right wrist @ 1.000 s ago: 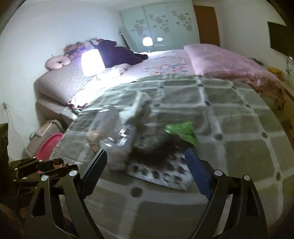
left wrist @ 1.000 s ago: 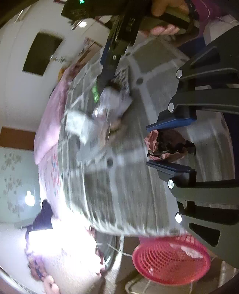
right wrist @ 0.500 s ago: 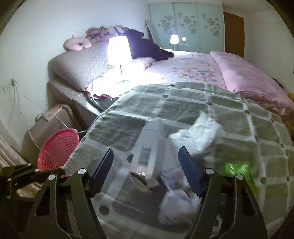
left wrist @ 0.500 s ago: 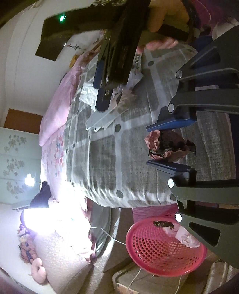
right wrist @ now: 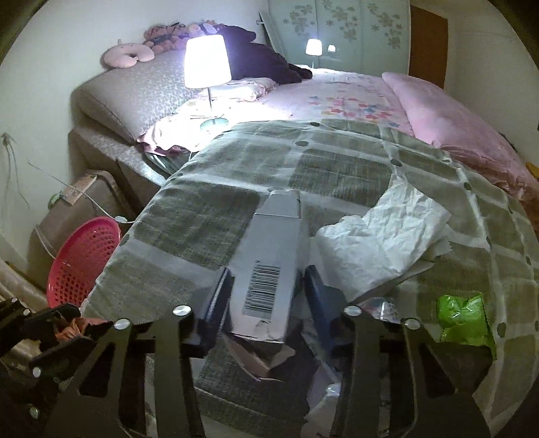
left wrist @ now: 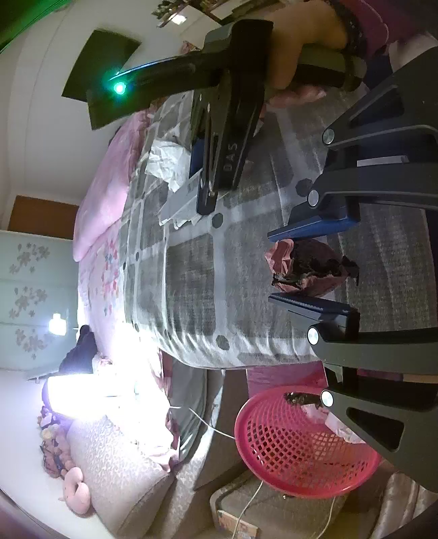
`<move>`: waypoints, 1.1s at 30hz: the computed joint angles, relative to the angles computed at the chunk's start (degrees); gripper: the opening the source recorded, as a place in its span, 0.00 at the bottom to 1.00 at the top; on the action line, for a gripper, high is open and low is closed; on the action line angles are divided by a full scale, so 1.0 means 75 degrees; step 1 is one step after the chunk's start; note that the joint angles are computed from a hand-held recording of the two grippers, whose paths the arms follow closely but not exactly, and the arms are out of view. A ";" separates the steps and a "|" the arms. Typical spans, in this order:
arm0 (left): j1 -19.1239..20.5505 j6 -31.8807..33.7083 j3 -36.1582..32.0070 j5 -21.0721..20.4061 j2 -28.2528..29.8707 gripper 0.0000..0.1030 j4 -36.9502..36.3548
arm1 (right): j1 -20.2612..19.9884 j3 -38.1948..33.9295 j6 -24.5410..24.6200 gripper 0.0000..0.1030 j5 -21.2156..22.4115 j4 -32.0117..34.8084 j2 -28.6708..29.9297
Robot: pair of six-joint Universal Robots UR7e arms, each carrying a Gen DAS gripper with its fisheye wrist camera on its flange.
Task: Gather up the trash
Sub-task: 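Grasp the white barcode box with the right tool, then carry the wrapper in the left tool toward the wastebasket while the right tool carries the box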
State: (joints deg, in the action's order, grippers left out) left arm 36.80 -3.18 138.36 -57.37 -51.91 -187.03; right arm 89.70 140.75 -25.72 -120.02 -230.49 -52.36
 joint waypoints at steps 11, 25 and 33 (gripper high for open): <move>0.0003 -0.0056 -0.0002 0.0176 -0.0181 0.29 -0.0145 | 0.0358 0.0167 -0.0185 0.29 0.0082 -0.0197 -0.0105; 0.0128 -0.0135 -0.0002 0.0398 -0.0565 0.29 -0.0209 | 0.0568 0.0326 -0.0033 0.29 0.0484 0.0052 -0.0354; 0.0344 -0.0182 -0.0065 0.0772 -0.0803 0.29 -0.0187 | 0.0793 0.0279 0.0066 0.29 0.0649 0.0329 -0.0399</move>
